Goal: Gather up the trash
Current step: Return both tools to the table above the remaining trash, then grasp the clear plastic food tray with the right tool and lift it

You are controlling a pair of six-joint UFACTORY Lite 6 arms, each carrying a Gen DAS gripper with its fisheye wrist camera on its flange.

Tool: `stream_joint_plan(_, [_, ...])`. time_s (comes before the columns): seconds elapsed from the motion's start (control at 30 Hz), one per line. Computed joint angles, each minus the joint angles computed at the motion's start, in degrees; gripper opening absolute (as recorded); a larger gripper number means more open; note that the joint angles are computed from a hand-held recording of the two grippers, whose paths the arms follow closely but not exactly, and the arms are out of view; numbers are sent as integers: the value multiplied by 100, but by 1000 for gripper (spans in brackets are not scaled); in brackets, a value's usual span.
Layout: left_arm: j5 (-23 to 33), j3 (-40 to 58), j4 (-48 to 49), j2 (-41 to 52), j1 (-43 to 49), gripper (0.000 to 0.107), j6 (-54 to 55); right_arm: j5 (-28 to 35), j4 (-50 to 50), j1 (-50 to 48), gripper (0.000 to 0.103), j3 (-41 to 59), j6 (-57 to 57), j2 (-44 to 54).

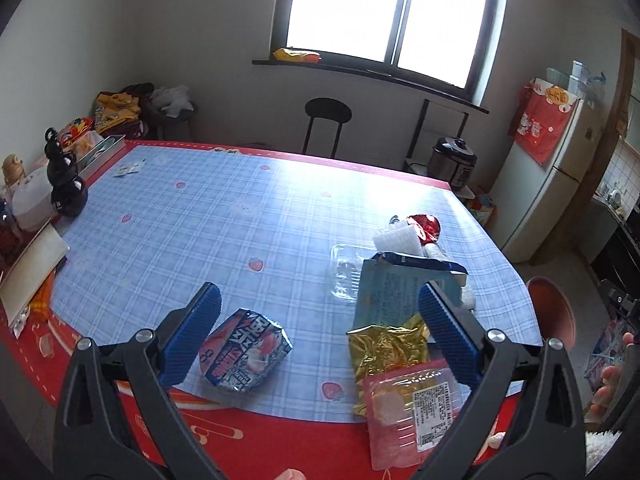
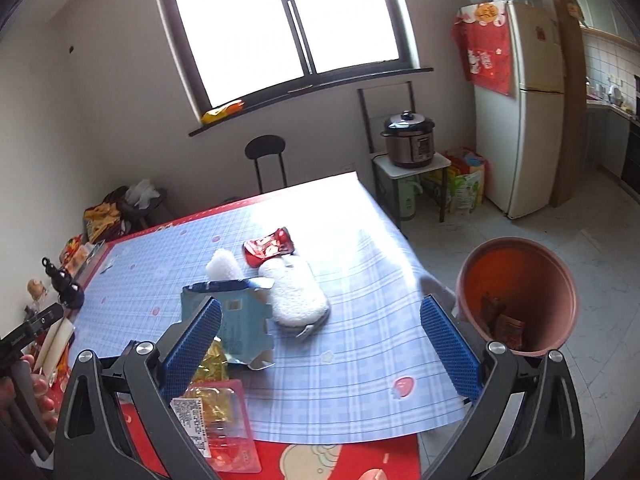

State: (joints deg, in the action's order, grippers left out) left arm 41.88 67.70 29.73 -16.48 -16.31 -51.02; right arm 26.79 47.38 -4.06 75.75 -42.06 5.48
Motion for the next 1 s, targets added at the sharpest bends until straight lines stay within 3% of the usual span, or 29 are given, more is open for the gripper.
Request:
stream_joint_plan(0.2, [-353, -1202, -965, -838, 738, 97, 666, 243, -1453, 1244, 98, 580, 1397, 741])
stream_joint_plan(0.4, [-640, -1618, -1957, -978, 1173, 97, 1819, 687, -2489, 2039, 98, 955, 2399, 1458])
stream_joint_plan(0.73, [-821, -1799, -2981, -738, 1586, 97, 3104, 727, -1923, 2214, 98, 992, 1625, 2504])
stream_joint_plan(1.0, [-746, -1724, -3105, -579, 1721, 97, 3417, 1012, -426, 2013, 98, 1286, 354, 3187])
